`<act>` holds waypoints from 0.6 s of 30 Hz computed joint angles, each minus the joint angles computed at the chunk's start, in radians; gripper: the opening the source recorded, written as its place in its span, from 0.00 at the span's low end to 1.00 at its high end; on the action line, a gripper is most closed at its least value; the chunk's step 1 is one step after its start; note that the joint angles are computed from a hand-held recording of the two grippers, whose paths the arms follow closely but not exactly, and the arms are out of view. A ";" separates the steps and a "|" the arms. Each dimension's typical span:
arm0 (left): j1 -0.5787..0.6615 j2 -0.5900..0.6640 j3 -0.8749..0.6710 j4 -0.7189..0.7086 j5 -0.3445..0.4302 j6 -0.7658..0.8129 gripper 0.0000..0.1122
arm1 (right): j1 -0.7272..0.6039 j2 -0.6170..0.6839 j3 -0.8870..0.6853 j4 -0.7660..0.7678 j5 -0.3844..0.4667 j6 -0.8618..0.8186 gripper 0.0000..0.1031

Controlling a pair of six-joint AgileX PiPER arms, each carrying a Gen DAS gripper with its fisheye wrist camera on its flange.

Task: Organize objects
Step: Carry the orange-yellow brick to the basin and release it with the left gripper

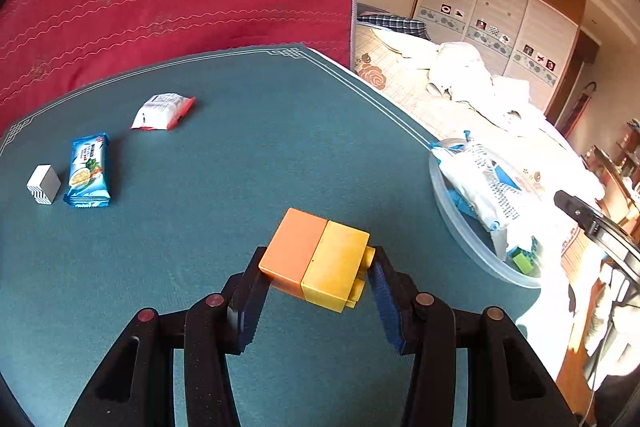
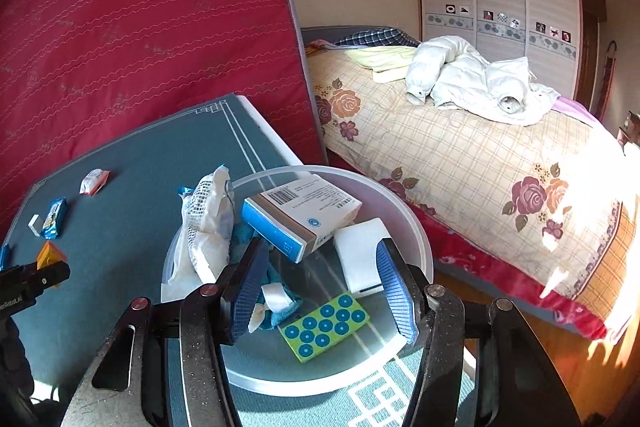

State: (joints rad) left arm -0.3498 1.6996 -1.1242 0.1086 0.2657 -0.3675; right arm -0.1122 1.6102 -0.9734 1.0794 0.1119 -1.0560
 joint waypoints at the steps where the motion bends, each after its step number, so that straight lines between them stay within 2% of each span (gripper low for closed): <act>1: -0.018 0.003 -0.013 -0.013 0.005 0.011 0.46 | -0.013 0.004 0.000 0.069 0.007 -0.070 0.56; 3: -0.061 0.017 -0.048 -0.017 0.017 0.012 0.47 | -0.037 0.013 -0.002 0.175 0.024 -0.176 0.57; 7: -0.134 0.050 -0.115 -0.026 0.036 0.030 0.46 | -0.069 0.039 -0.016 0.255 0.043 -0.259 0.58; 13: -0.206 0.130 -0.235 -0.166 0.078 0.187 0.47 | -0.133 0.083 -0.042 0.357 0.081 -0.347 0.58; 18: -0.249 0.240 -0.382 -0.211 0.161 0.239 0.46 | -0.189 0.126 -0.062 0.455 0.118 -0.415 0.58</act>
State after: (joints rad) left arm -0.5989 1.9396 -1.5059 -0.1027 0.4271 -0.1281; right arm -0.3014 1.7365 -1.0351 1.5340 0.2300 -1.4712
